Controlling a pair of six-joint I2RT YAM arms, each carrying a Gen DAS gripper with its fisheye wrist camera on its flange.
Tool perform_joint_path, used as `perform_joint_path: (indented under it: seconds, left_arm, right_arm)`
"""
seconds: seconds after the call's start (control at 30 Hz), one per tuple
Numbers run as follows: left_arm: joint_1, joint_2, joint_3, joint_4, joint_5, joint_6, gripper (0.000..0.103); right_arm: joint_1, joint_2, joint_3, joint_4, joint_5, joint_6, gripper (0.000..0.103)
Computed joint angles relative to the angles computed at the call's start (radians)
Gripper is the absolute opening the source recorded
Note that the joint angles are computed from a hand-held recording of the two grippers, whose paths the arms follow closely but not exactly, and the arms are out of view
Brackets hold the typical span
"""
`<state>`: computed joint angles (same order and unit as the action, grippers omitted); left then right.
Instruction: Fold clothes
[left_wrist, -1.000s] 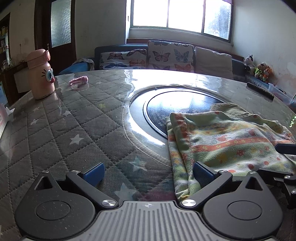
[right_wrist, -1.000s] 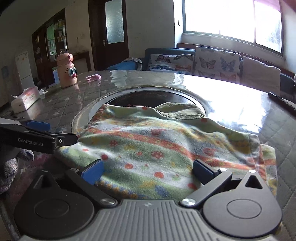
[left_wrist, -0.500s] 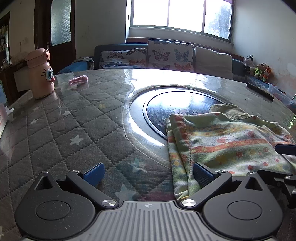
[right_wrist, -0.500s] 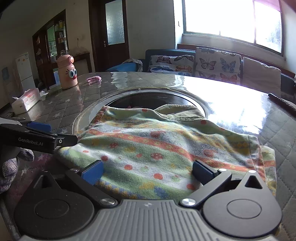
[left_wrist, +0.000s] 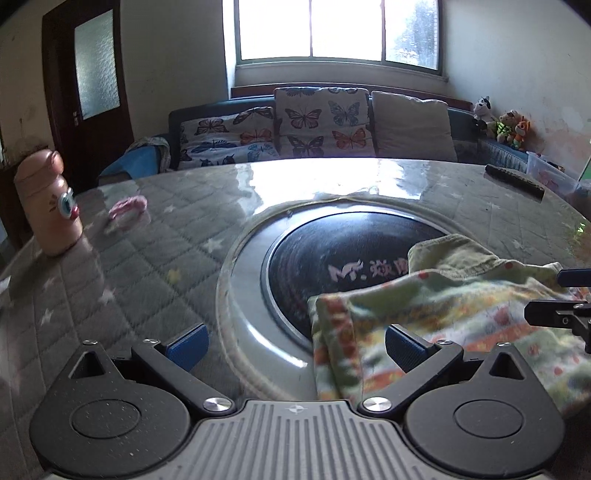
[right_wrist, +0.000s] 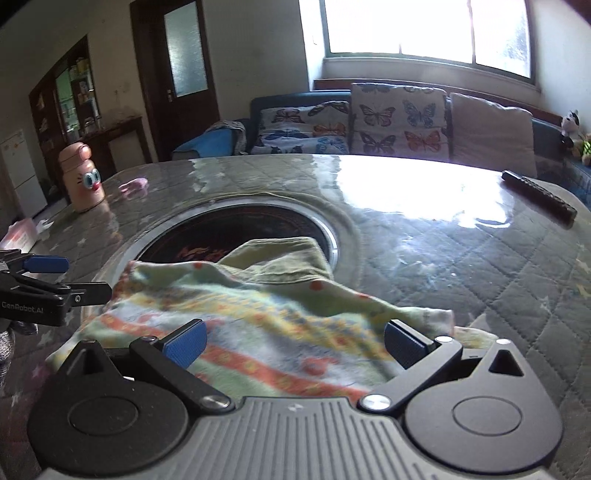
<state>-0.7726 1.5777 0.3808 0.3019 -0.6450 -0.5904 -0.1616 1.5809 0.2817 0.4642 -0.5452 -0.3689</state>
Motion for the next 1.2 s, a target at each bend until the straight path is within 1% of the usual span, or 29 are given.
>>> perform_joint_path:
  seconds: [0.1,0.23,0.37,0.5,0.63,0.77,0.93,1.07,1.2]
  left_arm:
    - [0.027,0.058,0.058,0.018,0.02,0.071,0.103]
    - [0.055,0.141,0.139,0.02,0.047,0.132,0.103]
    - [0.083,0.206,0.201,0.018,0.077,0.17,0.103]
    - [0.102,0.24,0.234,0.015,0.101,0.195,0.103]
    - [0.106,0.242,0.237,0.023,0.111,0.208,0.103]
    - [0.111,0.242,0.238,0.029,0.123,0.218,0.103]
    - [0.113,0.282,0.267,0.023,0.122,0.236,0.103]
    - [0.121,0.304,0.28,0.021,0.126,0.234,0.103]
    - [0.121,0.304,0.278,0.019,0.124,0.234,0.103]
  right_arm:
    - [-0.024,0.043,0.036,-0.006,0.001,0.002,0.103]
    - [-0.048,0.108,0.09,-0.036,-0.005,0.011,0.103]
    - [-0.039,0.105,0.086,-0.024,0.02,0.014,0.103]
    - [-0.027,0.063,0.077,-0.037,0.011,0.016,0.103]
    - [0.019,0.044,0.07,-0.018,0.04,0.03,0.103]
    - [0.083,0.074,0.084,0.003,0.119,0.053,0.103]
    - [0.139,0.11,0.09,0.025,0.194,0.055,0.103]
    - [0.164,0.098,0.086,0.021,0.232,0.041,0.103]
    - [0.181,0.027,0.041,0.031,0.239,0.037,0.103]
